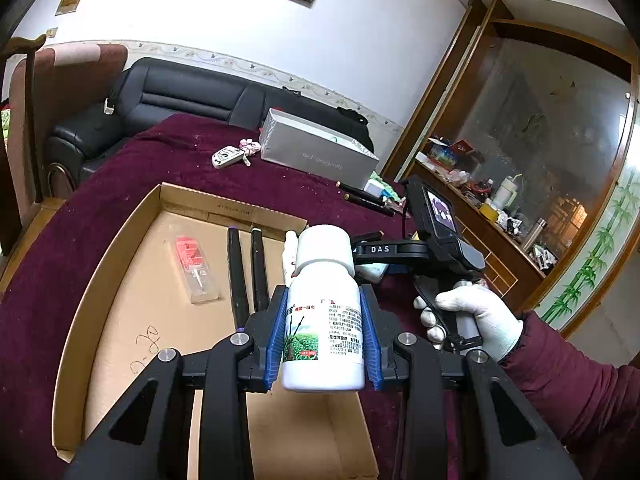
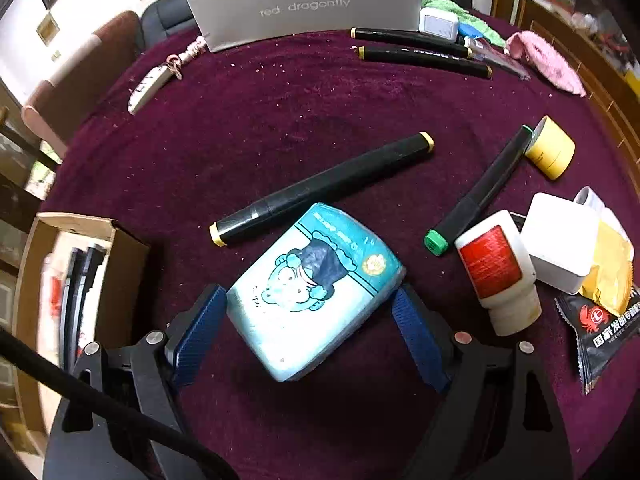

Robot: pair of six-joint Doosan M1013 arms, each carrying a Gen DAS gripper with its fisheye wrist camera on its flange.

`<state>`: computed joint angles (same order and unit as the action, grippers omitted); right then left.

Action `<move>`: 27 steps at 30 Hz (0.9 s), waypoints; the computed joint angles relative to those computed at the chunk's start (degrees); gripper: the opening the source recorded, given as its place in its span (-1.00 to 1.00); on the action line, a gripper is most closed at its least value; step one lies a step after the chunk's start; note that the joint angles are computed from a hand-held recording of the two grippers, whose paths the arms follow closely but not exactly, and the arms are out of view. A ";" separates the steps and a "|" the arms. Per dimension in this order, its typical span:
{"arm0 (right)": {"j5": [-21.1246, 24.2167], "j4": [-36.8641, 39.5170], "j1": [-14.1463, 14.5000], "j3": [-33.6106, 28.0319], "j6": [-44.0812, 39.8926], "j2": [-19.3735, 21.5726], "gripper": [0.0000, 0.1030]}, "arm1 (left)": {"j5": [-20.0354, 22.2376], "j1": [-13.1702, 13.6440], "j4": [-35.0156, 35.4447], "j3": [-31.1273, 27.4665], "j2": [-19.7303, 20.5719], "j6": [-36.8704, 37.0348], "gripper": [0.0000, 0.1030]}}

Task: Organize objects
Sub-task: 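Lower the medicine bottle and blue package into the tray and open both tools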

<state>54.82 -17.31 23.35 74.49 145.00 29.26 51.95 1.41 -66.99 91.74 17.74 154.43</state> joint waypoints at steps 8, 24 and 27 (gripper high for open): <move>-4.13 3.53 -0.77 2.47 -3.12 -1.86 -0.79 | -2.22 0.21 1.45 0.92 -0.97 -2.05 -0.43; -17.51 11.36 1.05 8.47 -11.06 -9.20 -0.81 | -7.18 0.49 8.65 0.51 -1.78 -8.87 -0.43; -17.98 15.73 1.90 6.59 -16.13 -8.34 -0.81 | -8.13 0.35 12.43 -1.26 -0.86 -11.09 -0.43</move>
